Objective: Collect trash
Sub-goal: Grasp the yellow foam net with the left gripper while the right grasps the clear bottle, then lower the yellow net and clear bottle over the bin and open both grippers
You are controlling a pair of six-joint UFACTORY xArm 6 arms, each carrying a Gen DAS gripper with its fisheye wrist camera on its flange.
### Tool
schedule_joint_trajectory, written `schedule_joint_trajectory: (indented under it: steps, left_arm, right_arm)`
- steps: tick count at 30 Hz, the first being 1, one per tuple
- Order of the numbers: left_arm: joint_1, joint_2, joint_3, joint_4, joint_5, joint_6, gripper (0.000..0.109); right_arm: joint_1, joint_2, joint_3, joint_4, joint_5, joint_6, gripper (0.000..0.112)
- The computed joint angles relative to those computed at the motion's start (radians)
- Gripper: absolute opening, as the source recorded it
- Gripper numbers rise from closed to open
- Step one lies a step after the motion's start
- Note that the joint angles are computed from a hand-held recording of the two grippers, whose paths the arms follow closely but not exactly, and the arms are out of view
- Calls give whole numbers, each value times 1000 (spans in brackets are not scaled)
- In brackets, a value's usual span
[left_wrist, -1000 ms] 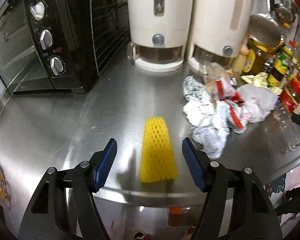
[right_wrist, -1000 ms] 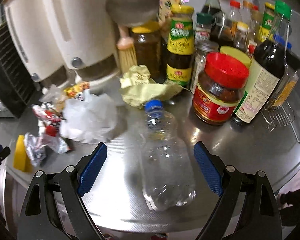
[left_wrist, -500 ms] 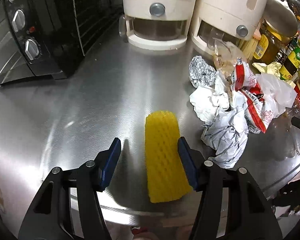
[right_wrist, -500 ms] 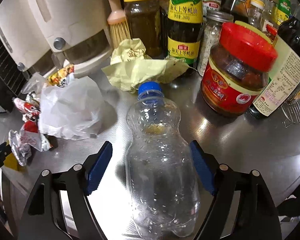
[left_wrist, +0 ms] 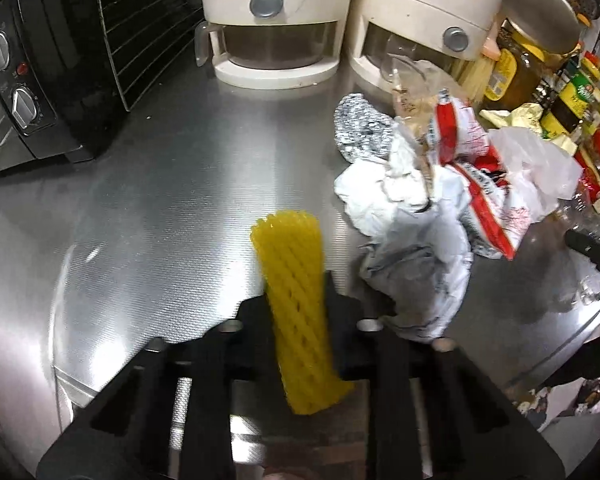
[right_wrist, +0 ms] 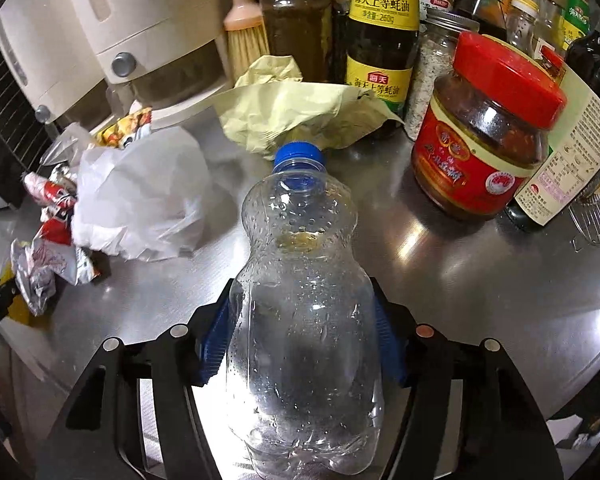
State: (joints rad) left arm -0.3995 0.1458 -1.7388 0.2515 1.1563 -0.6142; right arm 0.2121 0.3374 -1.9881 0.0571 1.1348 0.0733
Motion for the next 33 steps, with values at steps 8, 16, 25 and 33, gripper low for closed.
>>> schedule_joint_trajectory:
  steps: [8,16,25,33]
  left_arm:
    - [-26,-60,21,72,16,-40,10]
    - [-80,-156,56,135,50,-97,10]
    - [-205,-265,137,197,100,-196,10]
    - [-318,-364,273,183,142,-267,10]
  right_arm:
    - [7,-102,104,25,-56,-10,63]
    - [34,-215,180,62,-101,-20,63]
    - [54,-439,415,138,-143,-34,63]
    - [67,-672,683,201,-90,-57,63]
